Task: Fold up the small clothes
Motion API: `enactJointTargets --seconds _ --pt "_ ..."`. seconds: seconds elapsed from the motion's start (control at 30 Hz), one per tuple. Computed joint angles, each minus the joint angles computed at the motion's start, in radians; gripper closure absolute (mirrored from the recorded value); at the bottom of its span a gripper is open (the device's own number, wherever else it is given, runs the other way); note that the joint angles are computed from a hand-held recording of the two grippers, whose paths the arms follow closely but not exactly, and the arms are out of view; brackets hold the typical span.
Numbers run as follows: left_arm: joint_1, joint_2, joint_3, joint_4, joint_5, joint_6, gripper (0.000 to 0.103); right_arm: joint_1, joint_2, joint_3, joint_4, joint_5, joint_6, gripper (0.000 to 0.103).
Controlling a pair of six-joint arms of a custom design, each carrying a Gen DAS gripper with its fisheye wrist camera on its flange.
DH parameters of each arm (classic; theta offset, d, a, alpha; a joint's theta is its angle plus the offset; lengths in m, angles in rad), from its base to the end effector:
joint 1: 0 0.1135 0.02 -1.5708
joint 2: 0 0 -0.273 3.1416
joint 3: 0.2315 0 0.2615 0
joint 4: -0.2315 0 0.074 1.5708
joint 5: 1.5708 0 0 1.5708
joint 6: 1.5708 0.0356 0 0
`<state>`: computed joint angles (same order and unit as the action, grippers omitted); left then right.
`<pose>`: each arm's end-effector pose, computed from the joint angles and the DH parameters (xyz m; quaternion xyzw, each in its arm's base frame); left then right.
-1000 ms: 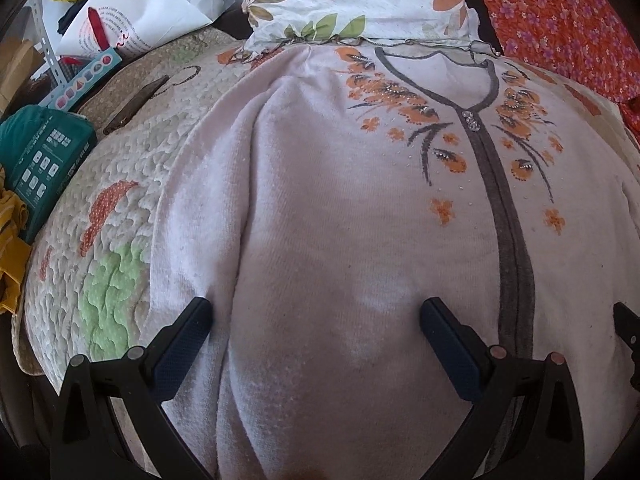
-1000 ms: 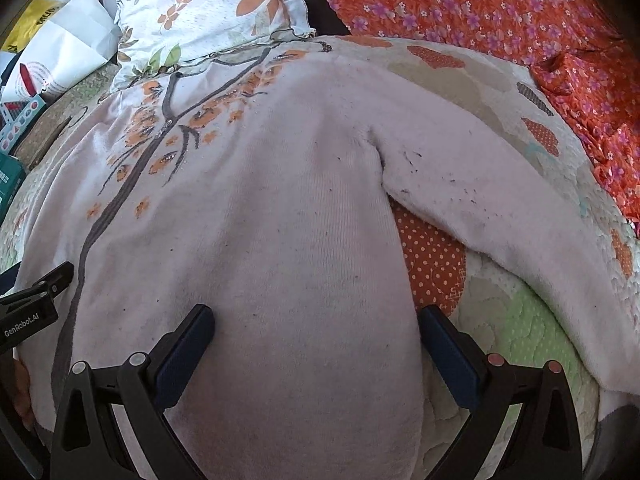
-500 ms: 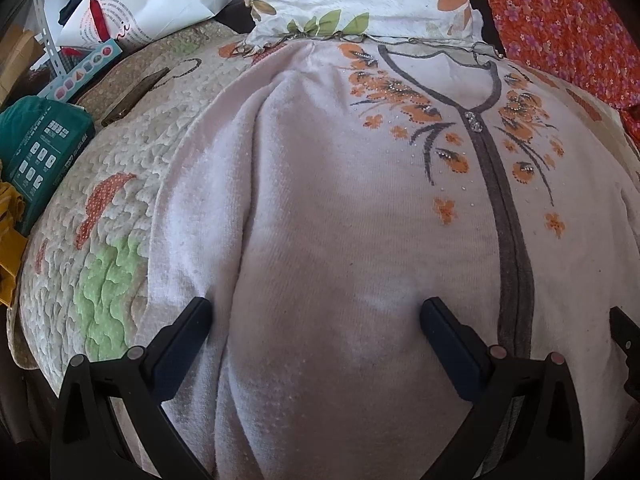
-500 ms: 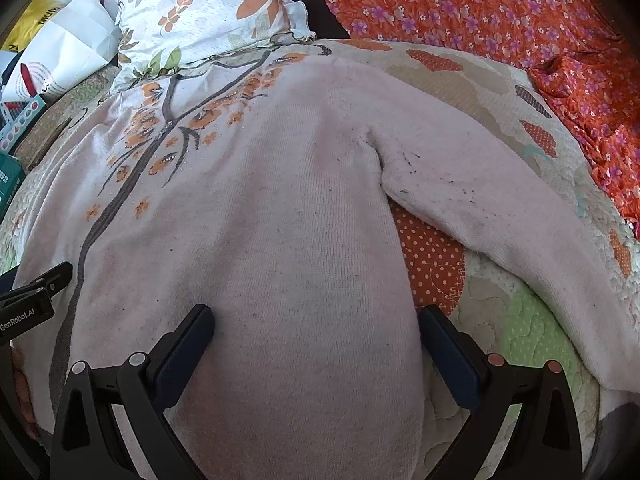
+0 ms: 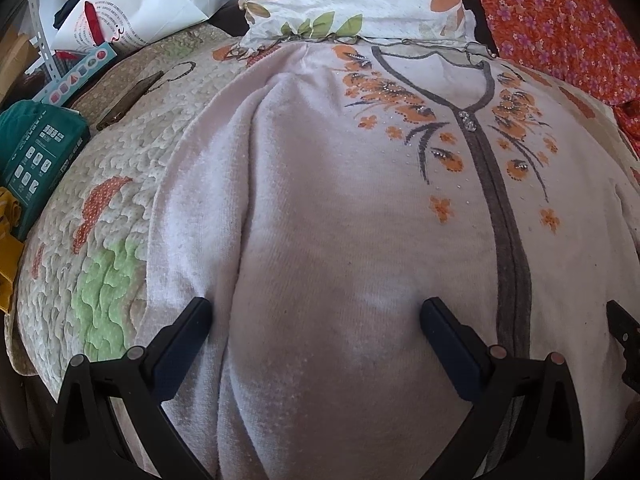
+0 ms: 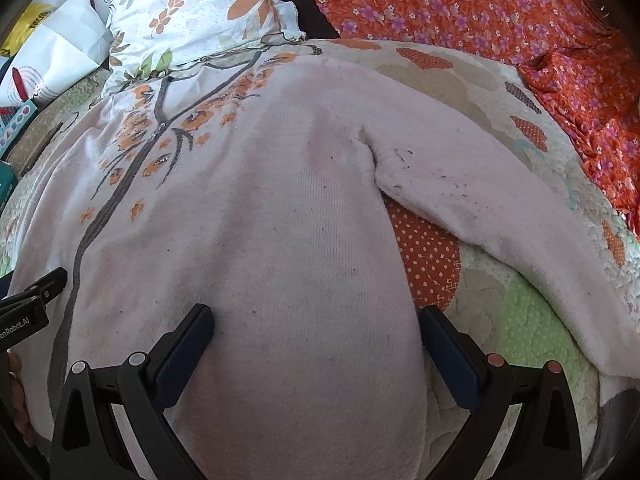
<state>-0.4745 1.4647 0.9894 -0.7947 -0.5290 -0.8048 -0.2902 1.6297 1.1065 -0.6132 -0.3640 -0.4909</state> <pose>0.2536 -0.1101 0.2218 -0.1955 0.9349 0.1210 0.2703 0.3214 -0.0828 0.2135 -0.1350 0.9516 0.0827 0.2633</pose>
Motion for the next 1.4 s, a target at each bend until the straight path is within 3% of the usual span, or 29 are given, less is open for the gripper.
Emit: enactJointTargets --seconds 0.67,0.77,0.9,1.13,1.23,1.33,1.4 --pt "-0.001 0.000 0.001 -0.002 -0.003 0.001 0.000 -0.002 -0.012 -0.025 0.033 -0.011 0.007 0.000" --pt "0.015 -0.009 0.015 -0.027 0.038 0.025 0.000 -0.005 -0.015 -0.031 0.040 -0.017 0.010 0.000" --pt "0.039 -0.161 -0.029 -0.026 0.101 0.058 0.017 -0.008 -0.018 -0.036 0.039 -0.020 0.009 0.000" --pt "0.204 -0.454 -0.120 -0.136 0.049 0.098 0.017 -0.007 -0.023 -0.044 0.050 -0.023 0.009 0.000" --pt "0.375 -0.512 -0.181 -0.138 0.186 0.172 0.018 -0.003 -0.024 -0.048 0.058 -0.016 0.012 0.000" --pt "0.491 -0.497 -0.217 -0.090 0.407 0.240 0.046 -0.003 -0.026 -0.053 0.066 -0.015 0.014 0.000" --pt "0.469 -0.469 -0.212 -0.083 0.392 0.229 0.059 -0.004 -0.027 -0.057 0.070 -0.018 0.014 0.000"
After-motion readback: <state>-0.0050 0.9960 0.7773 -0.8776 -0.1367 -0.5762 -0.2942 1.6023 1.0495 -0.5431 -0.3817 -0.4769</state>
